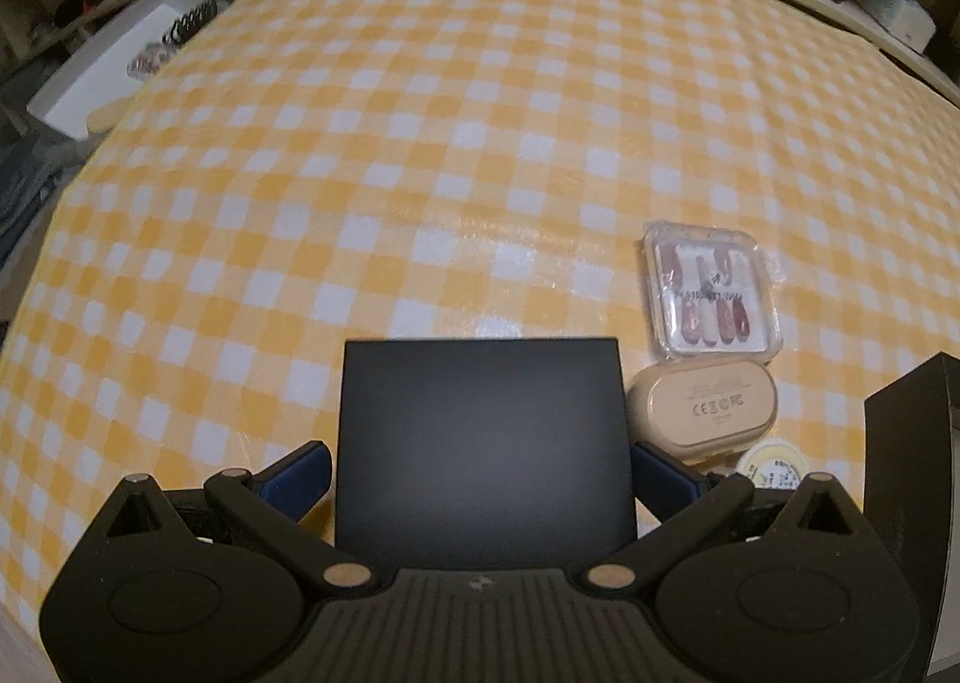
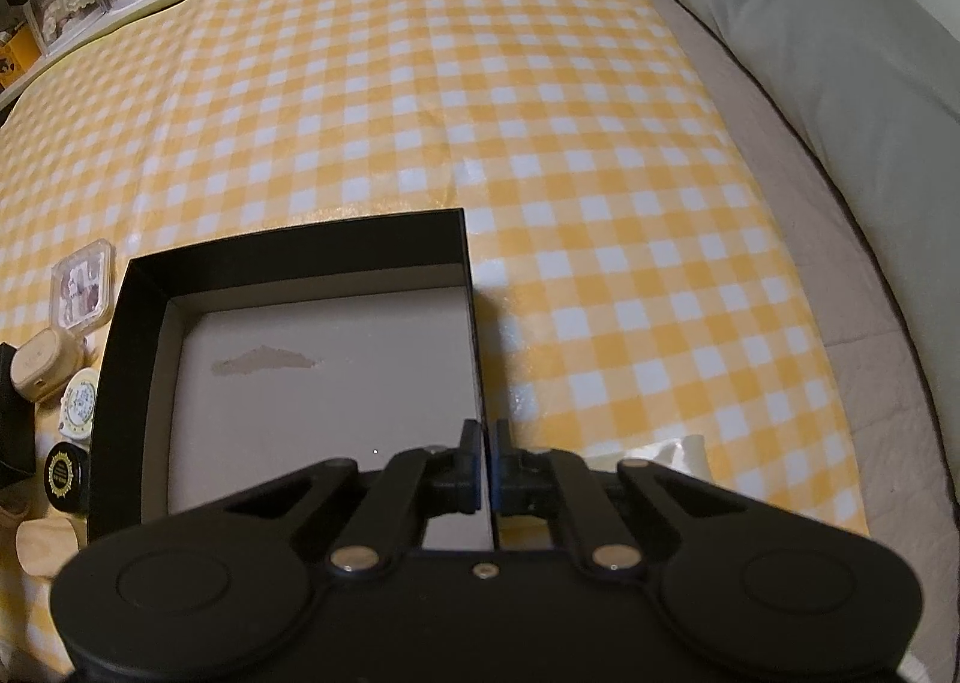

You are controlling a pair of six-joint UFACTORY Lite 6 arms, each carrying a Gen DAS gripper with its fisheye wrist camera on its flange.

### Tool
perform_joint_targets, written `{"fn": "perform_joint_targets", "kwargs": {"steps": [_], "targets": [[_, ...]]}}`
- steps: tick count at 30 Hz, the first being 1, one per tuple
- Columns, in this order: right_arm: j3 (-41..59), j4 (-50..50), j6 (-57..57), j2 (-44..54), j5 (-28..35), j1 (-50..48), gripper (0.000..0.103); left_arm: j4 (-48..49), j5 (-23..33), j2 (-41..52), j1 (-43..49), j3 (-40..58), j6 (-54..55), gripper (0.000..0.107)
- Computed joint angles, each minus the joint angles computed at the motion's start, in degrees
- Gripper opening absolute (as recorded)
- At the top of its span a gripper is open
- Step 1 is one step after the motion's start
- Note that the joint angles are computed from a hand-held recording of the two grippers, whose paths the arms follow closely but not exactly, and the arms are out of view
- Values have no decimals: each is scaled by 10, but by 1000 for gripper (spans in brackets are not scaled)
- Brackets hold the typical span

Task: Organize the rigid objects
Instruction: 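Grasp the small black square box with the left gripper, then carry the black box into the tray and open the left gripper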

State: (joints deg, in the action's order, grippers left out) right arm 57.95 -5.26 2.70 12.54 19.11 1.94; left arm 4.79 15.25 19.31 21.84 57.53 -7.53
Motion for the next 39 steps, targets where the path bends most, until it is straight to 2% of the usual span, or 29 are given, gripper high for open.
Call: {"fn": "perform_joint_targets", "kwargs": {"steps": [3, 9, 17, 20, 24, 28, 32, 35, 39], "targets": [[2, -1, 8, 3, 4, 4, 4, -67, 1, 16, 12, 7, 64, 100], [18, 22, -32, 23, 2, -10, 4, -54, 9, 11, 15, 16, 55, 98], [14, 13, -20, 23, -2, -8, 4, -158, 8, -90, 33, -23, 141, 98], [11, 11, -14, 20, -2, -5, 4, -228, 18, -132, 30, -39, 203, 98], [13, 8, -11, 24, -4, -4, 3, -384, 75, -177, 25, -49, 329, 98], [6, 5, -3, 17, -4, -1, 3, -486, 118, -217, -15, -65, 396, 98], [7, 19, -20, 24, -10, -4, 3, -571, 130, -235, -76, -84, 435, 99], [17, 44, -53, 24, -3, -7, 3, -595, 104, -232, -137, -88, 432, 99], [16, 71, -81, 14, 3, -9, 3, -635, 73, -176, -214, -57, 417, 99]]}}
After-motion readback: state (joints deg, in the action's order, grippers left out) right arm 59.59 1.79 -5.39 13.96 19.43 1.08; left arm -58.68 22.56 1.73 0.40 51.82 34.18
